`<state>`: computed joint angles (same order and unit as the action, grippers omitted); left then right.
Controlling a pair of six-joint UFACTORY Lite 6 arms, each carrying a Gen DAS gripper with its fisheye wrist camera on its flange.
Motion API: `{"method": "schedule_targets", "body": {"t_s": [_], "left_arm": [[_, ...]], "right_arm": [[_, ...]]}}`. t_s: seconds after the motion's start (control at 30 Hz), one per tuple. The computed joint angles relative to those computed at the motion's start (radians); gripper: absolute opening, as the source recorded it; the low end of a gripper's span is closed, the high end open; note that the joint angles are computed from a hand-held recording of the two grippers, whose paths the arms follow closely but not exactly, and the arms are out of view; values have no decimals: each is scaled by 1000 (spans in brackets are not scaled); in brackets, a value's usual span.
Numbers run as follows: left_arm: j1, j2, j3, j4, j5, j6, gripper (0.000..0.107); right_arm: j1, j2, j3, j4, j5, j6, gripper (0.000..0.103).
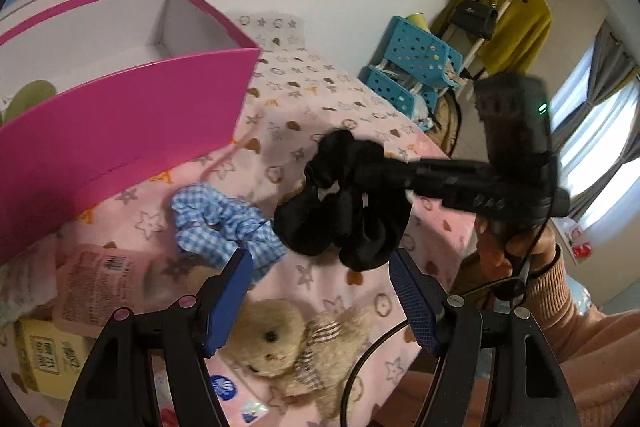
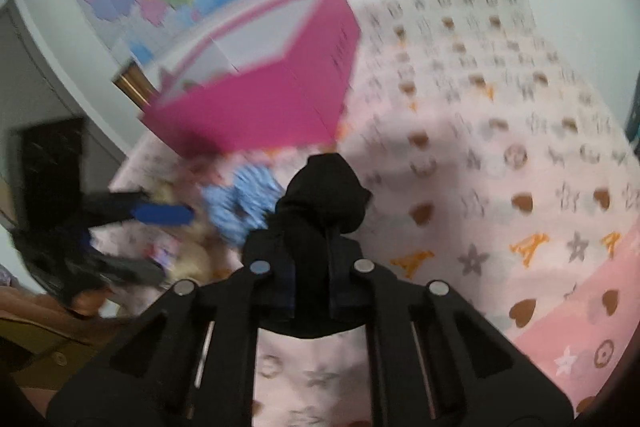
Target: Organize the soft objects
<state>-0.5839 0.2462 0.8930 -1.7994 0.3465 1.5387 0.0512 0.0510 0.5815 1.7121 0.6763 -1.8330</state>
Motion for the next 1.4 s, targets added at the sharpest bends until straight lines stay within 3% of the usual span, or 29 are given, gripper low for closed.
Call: {"method": "schedule_targets", "body": {"t_s": [0.17, 0.37, 0.57, 0.77, 0.97, 1.1, 1.27, 1.4], "left_arm": [[14, 21, 28, 55, 101, -35, 72], [68, 2, 47, 76, 180, -53, 70], [150, -96, 57, 86, 137, -63, 57], [218, -65, 217, 307, 45, -254, 51], [253, 135, 507, 743, -1, -672, 49], [276, 309, 710, 1016, 18, -951, 45], [333, 485, 922, 1184, 102, -1128, 45], [343, 627, 1105, 1355, 169, -1317, 45]], "right_arm": [[50, -136, -1, -7, 21, 58, 11], [125, -174, 84, -32, 66, 105, 11], [235, -71, 294, 0, -2, 106, 11], [287, 144, 594, -38, -47, 173, 11], [309, 429, 954, -183, -82, 366, 11], [326, 653, 1253, -399, -102, 604, 11], [331, 897, 1597, -639, -61, 875, 11], [354, 1144, 1987, -999, -16, 1227, 16]]}}
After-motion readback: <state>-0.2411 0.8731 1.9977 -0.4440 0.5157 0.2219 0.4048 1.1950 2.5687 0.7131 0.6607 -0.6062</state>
